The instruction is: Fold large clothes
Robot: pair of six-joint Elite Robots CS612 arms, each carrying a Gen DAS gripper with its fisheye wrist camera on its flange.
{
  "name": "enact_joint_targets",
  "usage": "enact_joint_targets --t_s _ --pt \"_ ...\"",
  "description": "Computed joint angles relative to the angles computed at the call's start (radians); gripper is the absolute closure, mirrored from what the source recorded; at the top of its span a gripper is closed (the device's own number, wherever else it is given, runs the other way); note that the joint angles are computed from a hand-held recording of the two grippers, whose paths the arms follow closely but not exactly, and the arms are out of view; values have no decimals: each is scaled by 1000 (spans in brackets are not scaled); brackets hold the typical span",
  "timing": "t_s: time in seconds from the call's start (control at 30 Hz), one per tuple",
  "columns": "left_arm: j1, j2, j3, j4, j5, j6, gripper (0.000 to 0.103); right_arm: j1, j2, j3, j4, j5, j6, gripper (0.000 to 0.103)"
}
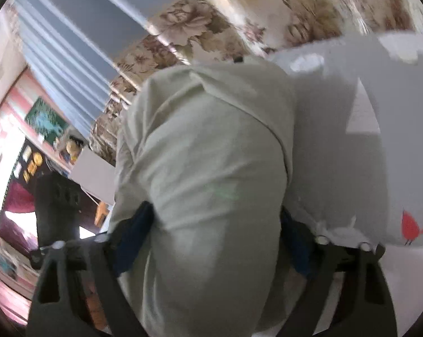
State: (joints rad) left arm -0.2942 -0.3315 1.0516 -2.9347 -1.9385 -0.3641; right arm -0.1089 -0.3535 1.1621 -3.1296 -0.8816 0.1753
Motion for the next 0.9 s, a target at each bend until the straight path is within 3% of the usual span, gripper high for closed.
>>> enact_joint_targets --t_s 0.13,0.27,0.43,0.53,0.63,0.73,0.9 --pt "-17 -32 43 -58 60 41 69 18 -52 78 -99 -112 -83 42" --pt "-39 -62 90 -131 72 67 76 12 -108 176 -229 -173 -104 46" --pt "-93 -109 166 -229 121 173 77 -23 -183 324 -378 -246 -114 47" --pt "-124 -121 182 -248 97 219 77 -52 -222 413 -445 -295 -113 47" --pt "-161 -120 185 -244 119 248 76 -71 -241 470 -464 -373 -119 47" --pt "-198 -105 178 -217 184 275 77 -78 -240 498 -452 -467 -161 47" --pt "-239 -88 182 -219 316 299 75 -90 -209 508 -476 -515 -170 45"
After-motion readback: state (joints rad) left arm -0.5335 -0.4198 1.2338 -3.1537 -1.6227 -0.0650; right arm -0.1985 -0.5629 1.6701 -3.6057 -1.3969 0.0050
